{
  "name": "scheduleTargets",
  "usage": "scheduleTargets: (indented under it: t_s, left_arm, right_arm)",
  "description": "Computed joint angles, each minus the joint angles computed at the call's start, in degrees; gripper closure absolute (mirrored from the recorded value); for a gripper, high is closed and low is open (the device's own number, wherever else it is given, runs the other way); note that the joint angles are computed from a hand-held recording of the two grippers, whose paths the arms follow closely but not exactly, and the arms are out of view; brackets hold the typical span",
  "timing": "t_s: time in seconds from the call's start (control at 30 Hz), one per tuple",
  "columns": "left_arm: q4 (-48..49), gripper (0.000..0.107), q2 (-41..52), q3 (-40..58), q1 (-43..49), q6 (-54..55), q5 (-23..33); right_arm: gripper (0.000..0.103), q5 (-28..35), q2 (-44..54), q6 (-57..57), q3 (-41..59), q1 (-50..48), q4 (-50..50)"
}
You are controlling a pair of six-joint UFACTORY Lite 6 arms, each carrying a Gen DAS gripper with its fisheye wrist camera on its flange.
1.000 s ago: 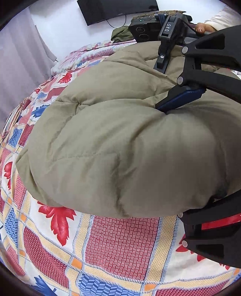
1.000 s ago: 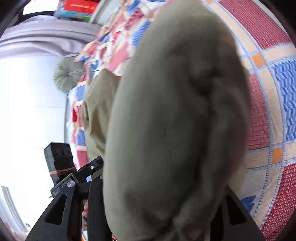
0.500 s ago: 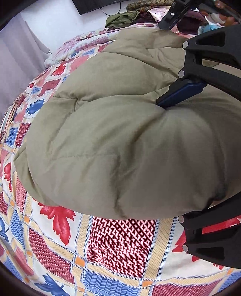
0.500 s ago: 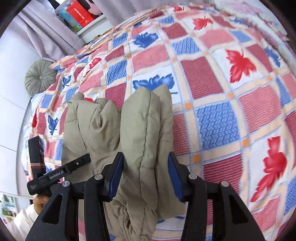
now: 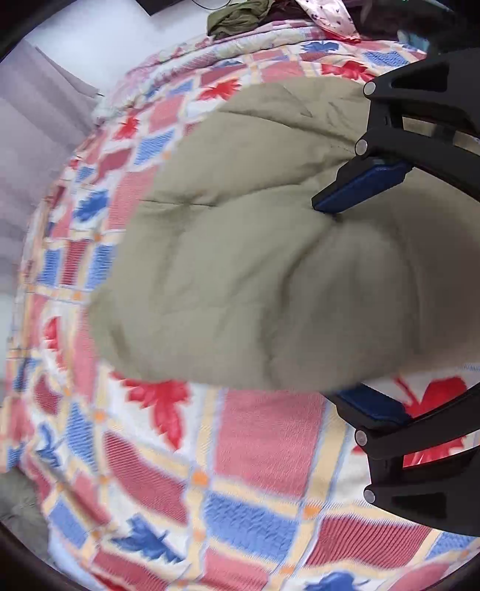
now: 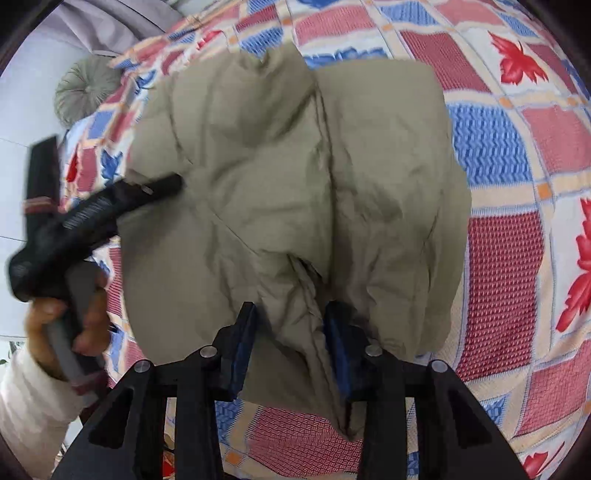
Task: Fold large clothes
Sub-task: 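Lower the folded bundle onto the bed and open both grippers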
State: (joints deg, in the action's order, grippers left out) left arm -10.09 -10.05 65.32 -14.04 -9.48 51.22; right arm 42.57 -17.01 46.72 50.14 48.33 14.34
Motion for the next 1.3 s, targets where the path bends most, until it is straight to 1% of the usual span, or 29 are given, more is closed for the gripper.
scheduleTargets:
  t_s: [0.07, 0.13, 0.23, 0.3, 0.33, 0.47, 0.6, 0.7, 0.77, 0.8, 0.93, 1.0, 1.07, 1.17, 1.3]
  left_arm:
    - [2.1, 0.019, -1.1, 2.7, -0.1, 0.0, -1.1]
    - [3.1, 0.019, 0.7, 6.0, -1.4, 0.7, -1.9]
    - [3.3, 0.019, 8.3, 12.1, -6.4, 0.0, -2.8]
    - [7.3, 0.019, 13.4, 15.0, -11.1, -4.0, -3.6]
    - [10.9, 0.019, 16.4, 17.0, -13.8, -7.0, -3.5]
    - [18.6, 0.018, 27.0, 25.2, -20.7, -13.6, -1.0]
    - [23.9, 0.018, 32.7, 29.1, -24.1, -16.9, 0.1]
    - [25.9, 0.018, 34.8, 30.5, -25.1, -18.3, 0.9]
    - [26.5, 0.018, 34.5, 30.2, -25.4, -18.4, 1.0]
    - [26.8, 0.018, 34.2, 29.7, -25.4, -18.3, 1.1]
    - [26.0, 0.018, 32.5, 28.2, -24.3, -17.3, 1.3]
    - [26.0, 0.018, 31.4, 28.0, -24.0, -17.6, 1.9]
    - [26.8, 0.018, 29.7, 27.8, -24.0, -17.8, 3.1]
    - [27.0, 0.018, 24.2, 25.4, -23.5, -17.9, 3.9]
    - [24.0, 0.018, 14.2, 19.9, -21.2, -15.9, 5.5]
  right_arm:
    - [0.063, -3.7, -3.5, -1.5, -6.0, -1.2, 5.2]
    - [0.065, -5.5, -6.8, -2.6, -10.2, -2.2, 8.7]
    - [0.066, -7.1, -8.8, -3.8, -13.6, -2.6, 11.6]
    - [0.066, -8.0, -9.2, -4.2, -14.9, -2.6, 12.8]
    - [0.066, -8.4, -9.4, -4.1, -15.5, -2.6, 13.0]
    - [0.066, -11.6, -10.6, -3.8, -19.1, -2.2, 14.8]
    - [0.066, -14.1, -12.7, -6.6, -23.1, -3.6, 18.9]
    - [0.066, -14.8, -12.3, -13.8, -25.2, -6.8, 25.1]
    - [0.066, -15.0, -11.7, -18.0, -26.1, -8.3, 29.0]
    - [0.066, -14.4, -11.6, -17.8, -26.0, -8.6, 29.1]
    - [0.065, -9.1, -14.0, -11.0, -22.7, -8.4, 21.7]
    - [0.065, -6.8, -17.6, -10.6, -21.5, -10.0, 20.0]
    - [0.064, -5.7, -20.6, -6.9, -20.7, -9.5, 16.6]
    - [0.063, -2.7, -24.5, -4.7, -18.1, -11.2, 12.5]
    - [0.063, -0.1, -23.9, -4.2, -13.1, -13.3, 9.4]
